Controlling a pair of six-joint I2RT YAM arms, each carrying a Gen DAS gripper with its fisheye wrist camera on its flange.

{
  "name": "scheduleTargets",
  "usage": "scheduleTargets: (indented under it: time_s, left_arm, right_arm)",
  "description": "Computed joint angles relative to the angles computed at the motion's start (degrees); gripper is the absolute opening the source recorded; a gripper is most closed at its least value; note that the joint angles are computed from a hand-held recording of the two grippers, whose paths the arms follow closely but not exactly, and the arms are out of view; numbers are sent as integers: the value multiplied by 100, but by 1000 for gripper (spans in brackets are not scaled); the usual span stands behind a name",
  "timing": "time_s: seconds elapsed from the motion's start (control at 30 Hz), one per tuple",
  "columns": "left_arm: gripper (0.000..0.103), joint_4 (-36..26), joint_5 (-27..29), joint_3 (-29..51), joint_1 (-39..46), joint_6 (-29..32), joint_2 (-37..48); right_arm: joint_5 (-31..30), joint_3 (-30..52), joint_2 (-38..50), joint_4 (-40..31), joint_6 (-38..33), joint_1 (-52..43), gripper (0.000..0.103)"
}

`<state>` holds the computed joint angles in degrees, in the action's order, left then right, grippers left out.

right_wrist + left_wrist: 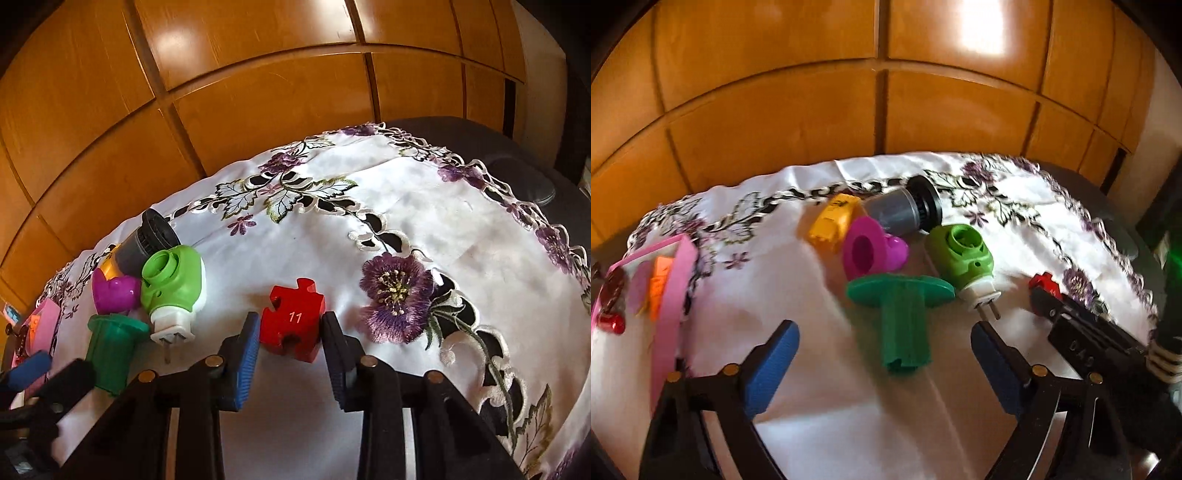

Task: Organize rigid objects
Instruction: 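Grasp the red puzzle piece with the right tool while the left tool grasps the green spool piece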

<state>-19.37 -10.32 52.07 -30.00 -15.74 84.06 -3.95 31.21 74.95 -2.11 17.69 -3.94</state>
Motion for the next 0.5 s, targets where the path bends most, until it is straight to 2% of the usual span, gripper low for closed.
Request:
scheduleTargets:
  time_s: [0.1, 0.2, 0.23, 0.27, 0.5]
  left_arm:
    - [74, 243, 90, -40, -11, 287, 199]
    - [50, 281, 394, -47, 85, 411, 347]
    - [36, 263, 462, -50, 128, 397, 383]
    - [30, 221, 480, -49, 161, 350, 402]
    - [30, 311, 602, -435, 355, 344, -283]
  right_arm:
    - [88, 2, 7, 8, -11, 50, 33]
    - [147, 8, 25, 16, -28, 81, 33]
    - [140, -1, 24, 31, -28, 77, 33]
    - [115, -24, 16, 65, -25, 61, 33]
    - [160, -38, 2, 81, -37, 78, 33]
